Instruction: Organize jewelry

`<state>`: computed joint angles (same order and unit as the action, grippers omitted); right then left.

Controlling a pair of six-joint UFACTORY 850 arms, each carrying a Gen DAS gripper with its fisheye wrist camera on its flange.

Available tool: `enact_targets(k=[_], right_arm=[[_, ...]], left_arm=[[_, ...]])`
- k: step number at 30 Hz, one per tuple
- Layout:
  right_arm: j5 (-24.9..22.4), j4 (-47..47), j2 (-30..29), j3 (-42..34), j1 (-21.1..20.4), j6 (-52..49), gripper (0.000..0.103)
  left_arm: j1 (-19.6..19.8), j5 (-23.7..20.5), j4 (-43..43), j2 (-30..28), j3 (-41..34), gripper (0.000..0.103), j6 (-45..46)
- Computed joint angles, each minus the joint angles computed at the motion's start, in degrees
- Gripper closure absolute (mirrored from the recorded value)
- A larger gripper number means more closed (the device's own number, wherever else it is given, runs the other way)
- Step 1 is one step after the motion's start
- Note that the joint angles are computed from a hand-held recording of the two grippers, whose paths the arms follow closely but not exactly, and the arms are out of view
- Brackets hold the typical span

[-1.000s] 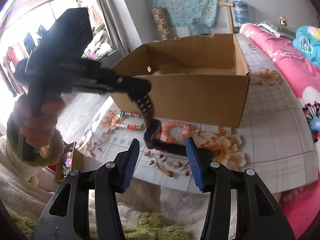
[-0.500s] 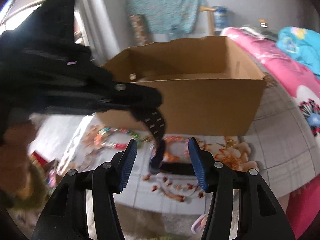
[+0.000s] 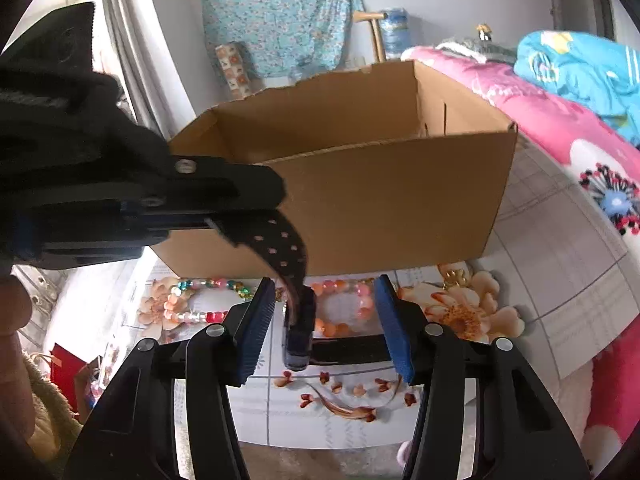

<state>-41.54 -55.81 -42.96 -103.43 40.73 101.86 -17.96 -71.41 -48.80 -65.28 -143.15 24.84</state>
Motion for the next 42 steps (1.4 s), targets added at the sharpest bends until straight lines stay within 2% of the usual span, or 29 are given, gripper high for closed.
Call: enact_targets(k=[9,17,21,26,28,31,33,38,42], right_arm=[[-0.3,3.17,-0.64,-0.3,-0.58,-2.09,0.059],[1.28,6.92,-1.49,-0.6,-0.81,-5.98,0.06],[-0.1,3.69,-0.99,-0.13,-0.08,-4.21,0.06],[-1.88,-0.31,-0.51,0.07,0.55,-1.08,0.06],[-2.54,1.24,-1.2,-0.75,0.23,-1.92,0.059],[-0.83,7.48,-2.68,-2.4,-0.93,-6.87,0.06],[-0.23,11.01,-3.6,-3.17,-1.18,-10.19,0.064],[0.05,11.36,-3.54,-2.86,-1.07,-11.27,0.064],[1.01,9.19,-2.13,-1.07,-0.32,-10.53,0.055]], left_arm=[[0.02,0.49,-0.19,0.41,0.54,0.098,0.29],[0.0,-0.49,0.68,-1.65,-3.24,0.098,-1.12],[0.15,-0.96,0.63,-2.78,-4.97,0.098,-1.8],[0.25,-0.27,0.04,-1.55,-2.68,0.098,-0.75],[0.27,-0.38,-0.24,-1.39,-2.42,0.098,-0.31],[0.24,-0.15,-0.61,-0.72,-1.28,0.098,0.62],[0.23,0.16,-0.94,-0.54,-0.97,0.098,0.91],[0.33,0.5,-0.73,-0.69,-1.02,0.098,0.69],[0.39,0.61,-0.7,-0.57,-0.86,0.098,0.62]])
